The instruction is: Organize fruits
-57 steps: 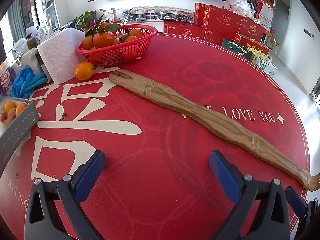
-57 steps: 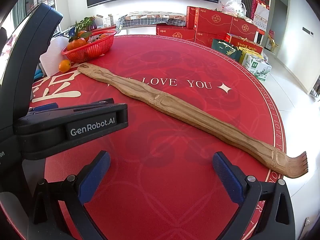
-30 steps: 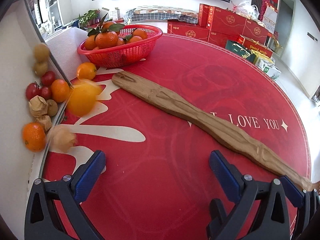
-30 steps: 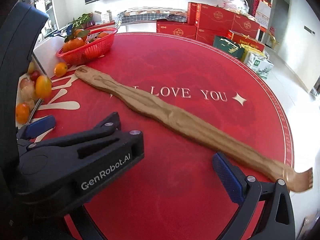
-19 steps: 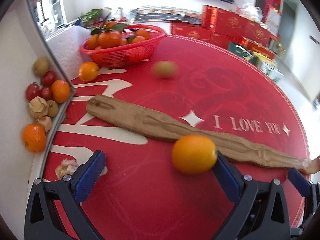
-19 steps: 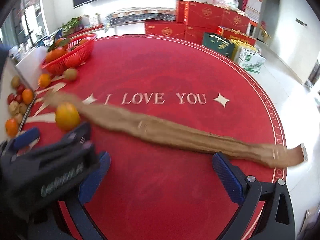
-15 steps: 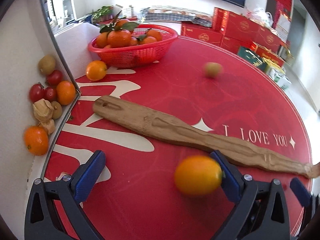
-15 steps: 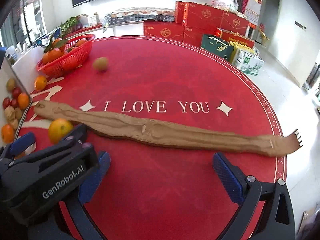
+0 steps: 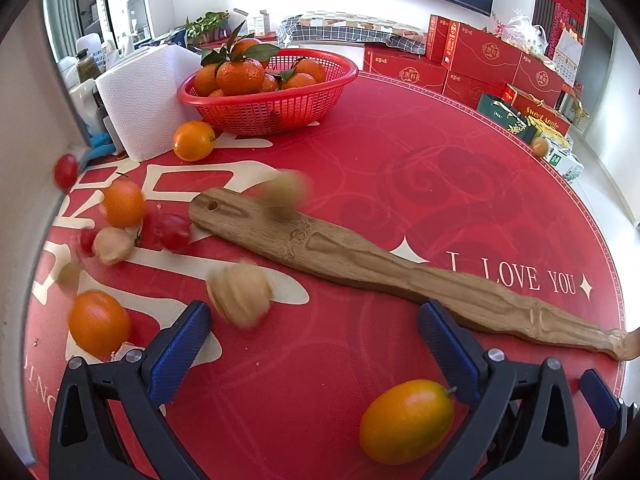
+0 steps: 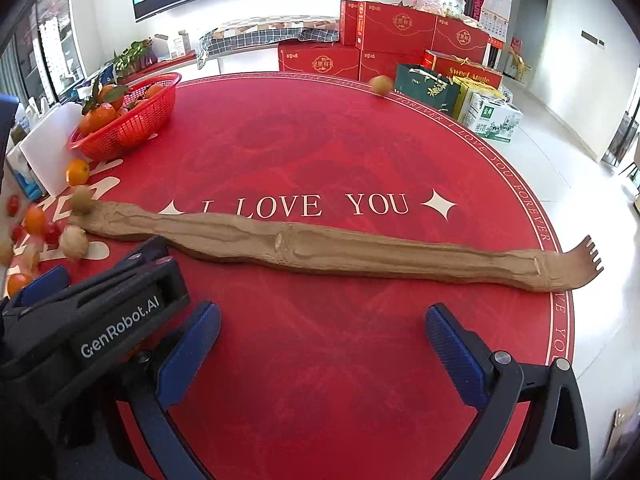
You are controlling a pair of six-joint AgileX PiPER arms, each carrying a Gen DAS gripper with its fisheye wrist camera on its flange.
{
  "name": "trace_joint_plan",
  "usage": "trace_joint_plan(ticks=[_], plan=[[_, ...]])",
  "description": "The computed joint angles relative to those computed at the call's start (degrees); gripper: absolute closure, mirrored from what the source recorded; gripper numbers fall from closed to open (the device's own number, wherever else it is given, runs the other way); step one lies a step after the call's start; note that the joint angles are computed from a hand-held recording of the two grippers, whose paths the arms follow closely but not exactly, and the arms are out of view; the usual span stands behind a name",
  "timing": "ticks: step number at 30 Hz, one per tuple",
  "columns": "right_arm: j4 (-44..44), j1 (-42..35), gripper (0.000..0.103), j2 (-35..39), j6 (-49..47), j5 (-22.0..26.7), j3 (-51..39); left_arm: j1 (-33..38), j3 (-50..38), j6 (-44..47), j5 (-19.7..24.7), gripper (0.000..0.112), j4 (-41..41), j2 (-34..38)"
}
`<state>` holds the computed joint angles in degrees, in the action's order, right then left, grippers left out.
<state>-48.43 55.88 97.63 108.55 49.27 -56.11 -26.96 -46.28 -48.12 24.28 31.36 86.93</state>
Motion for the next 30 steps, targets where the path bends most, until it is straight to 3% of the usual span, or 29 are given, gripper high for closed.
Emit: trace_joint_plan(ticks=[30], plan=[[-0.13,2.19,0.0,-1.22,1.01,0.51,1.42,-0.2,-0.12,-0.21,0.23,0.009,0.12,0.04]])
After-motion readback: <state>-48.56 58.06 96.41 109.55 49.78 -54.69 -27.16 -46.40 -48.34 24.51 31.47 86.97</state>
